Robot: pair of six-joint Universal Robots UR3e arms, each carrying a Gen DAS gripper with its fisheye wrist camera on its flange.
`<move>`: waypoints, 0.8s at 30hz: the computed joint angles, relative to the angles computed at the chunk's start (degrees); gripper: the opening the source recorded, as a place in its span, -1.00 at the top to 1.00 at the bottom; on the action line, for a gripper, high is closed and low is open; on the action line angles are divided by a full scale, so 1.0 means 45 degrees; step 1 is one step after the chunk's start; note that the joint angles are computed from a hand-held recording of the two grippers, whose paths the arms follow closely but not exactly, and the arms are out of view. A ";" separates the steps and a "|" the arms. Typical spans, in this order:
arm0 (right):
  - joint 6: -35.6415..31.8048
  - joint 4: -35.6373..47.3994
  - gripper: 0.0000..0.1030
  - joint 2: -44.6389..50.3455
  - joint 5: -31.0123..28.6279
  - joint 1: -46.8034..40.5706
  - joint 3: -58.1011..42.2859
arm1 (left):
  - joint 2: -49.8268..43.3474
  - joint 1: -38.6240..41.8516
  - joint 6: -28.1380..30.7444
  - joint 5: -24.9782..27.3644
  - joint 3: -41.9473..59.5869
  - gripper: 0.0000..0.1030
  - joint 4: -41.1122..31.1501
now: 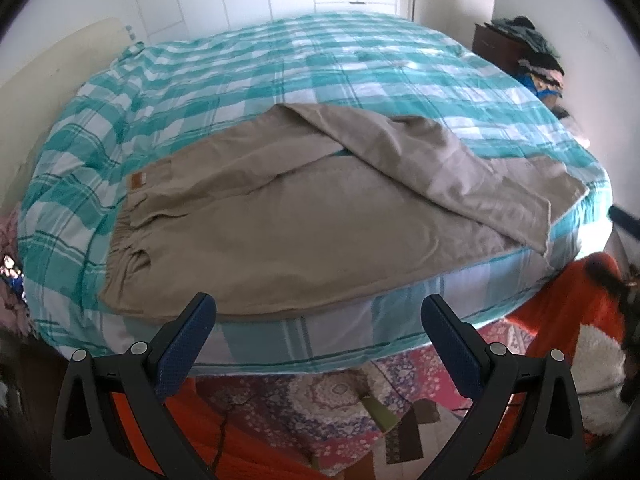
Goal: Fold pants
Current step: 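Reach the right tool to the folded trouser leg hem and grasp it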
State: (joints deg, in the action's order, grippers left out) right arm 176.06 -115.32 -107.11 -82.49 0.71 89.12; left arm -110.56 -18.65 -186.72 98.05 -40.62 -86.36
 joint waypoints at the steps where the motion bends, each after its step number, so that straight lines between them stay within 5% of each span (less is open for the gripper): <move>1: -0.0254 -0.0024 -0.99 -0.0199 0.0277 -0.0536 0.0104 | 0.0233 0.0053 -0.0060 0.0037 -0.0319 -0.99 0.0292; 4: -0.0549 -0.0037 -0.99 -0.0721 0.0202 -0.3155 0.0174 | 0.0806 0.0232 -0.0182 0.0074 -0.1296 -0.99 0.0985; 6: -0.0861 0.0638 -0.99 -0.0748 0.1271 -0.5235 -0.0063 | 0.1099 0.0393 -0.0257 -0.0061 -0.1958 -0.99 0.1300; 9: -0.2301 0.1902 -0.91 0.0643 0.1170 -0.5031 -0.1133 | 0.1287 0.0574 -0.0364 -0.0213 -0.2535 -0.99 0.1446; 13: -0.3990 0.2011 -0.32 0.2302 0.1233 -0.3006 -0.1378 | 0.1497 0.0684 -0.0362 -0.0288 -0.2896 -0.99 0.1613; 21: -0.5224 0.1206 0.15 0.5022 -0.0072 -0.1687 -0.1328 | 0.1802 0.1158 -0.0442 -0.0293 -0.3649 -0.99 0.1876; 24: -0.5685 0.0616 0.74 0.5512 -0.1341 -0.1236 -0.1205 | 0.1582 0.1360 -0.0582 -0.0577 -0.3453 -0.99 0.1557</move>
